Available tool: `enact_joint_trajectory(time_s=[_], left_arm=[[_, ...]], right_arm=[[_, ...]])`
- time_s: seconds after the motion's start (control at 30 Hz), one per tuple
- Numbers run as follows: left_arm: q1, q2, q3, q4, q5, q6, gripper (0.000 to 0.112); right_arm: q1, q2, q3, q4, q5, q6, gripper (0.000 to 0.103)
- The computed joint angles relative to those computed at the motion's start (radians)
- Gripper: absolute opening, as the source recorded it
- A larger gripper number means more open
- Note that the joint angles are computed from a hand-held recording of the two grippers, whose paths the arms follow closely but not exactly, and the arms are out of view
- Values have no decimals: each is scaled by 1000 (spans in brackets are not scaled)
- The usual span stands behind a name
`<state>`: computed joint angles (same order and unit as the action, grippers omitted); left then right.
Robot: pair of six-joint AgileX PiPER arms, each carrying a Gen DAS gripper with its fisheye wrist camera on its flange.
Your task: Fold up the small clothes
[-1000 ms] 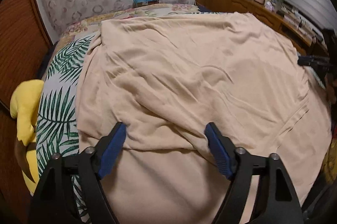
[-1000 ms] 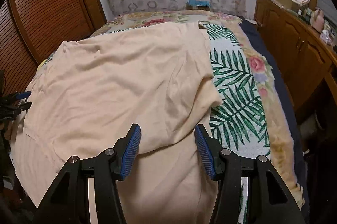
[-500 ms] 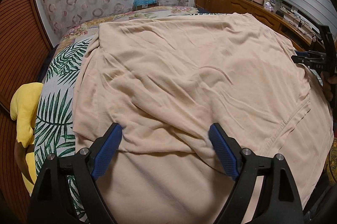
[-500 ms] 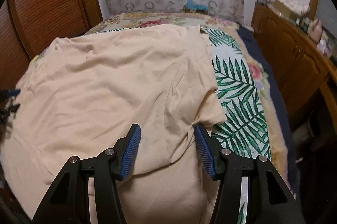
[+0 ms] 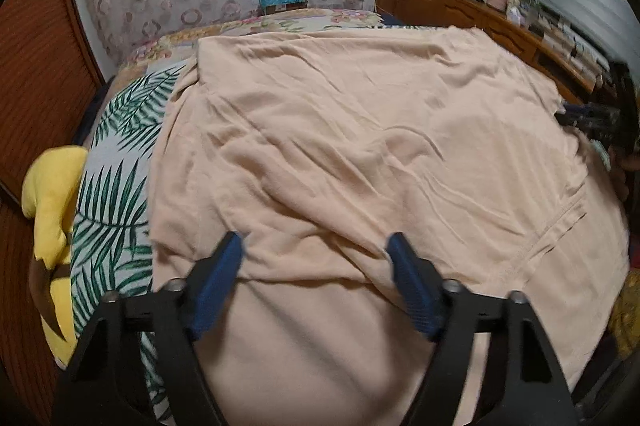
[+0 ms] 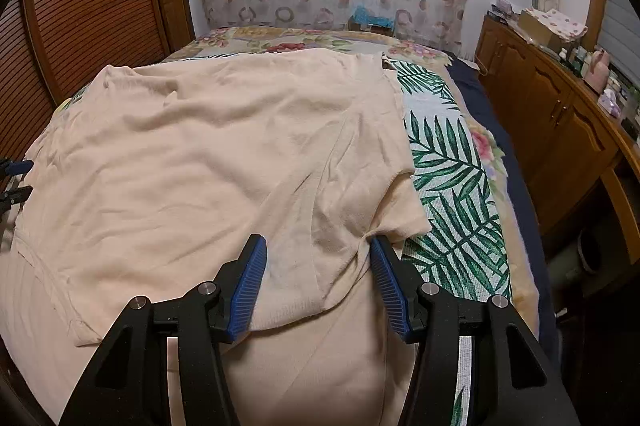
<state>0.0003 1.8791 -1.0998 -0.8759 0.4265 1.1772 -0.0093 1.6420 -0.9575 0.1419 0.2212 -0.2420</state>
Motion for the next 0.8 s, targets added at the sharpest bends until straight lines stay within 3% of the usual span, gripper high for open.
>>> enact_joint_trajectory(time_s=[0.07,0.27,0.43,0.6,0.8], left_arm=[[48,-8,-4,-64,54,37,61],[97,-12,-3,-77,38,32,47],[66,-9,-18,-17,-51,-41,46],[65,27,-65,0,10,-53,46],[30,34,-28,-19,-69,-22,46]], right_arm=[[2,1,-1,-8,0,8,56],[2,0,2,-8,-2,8,56],[2,-1,2,-7,-1,8,56],[2,0,4,-4,-4,5,56],[2,0,4,-6,-5,7,56]])
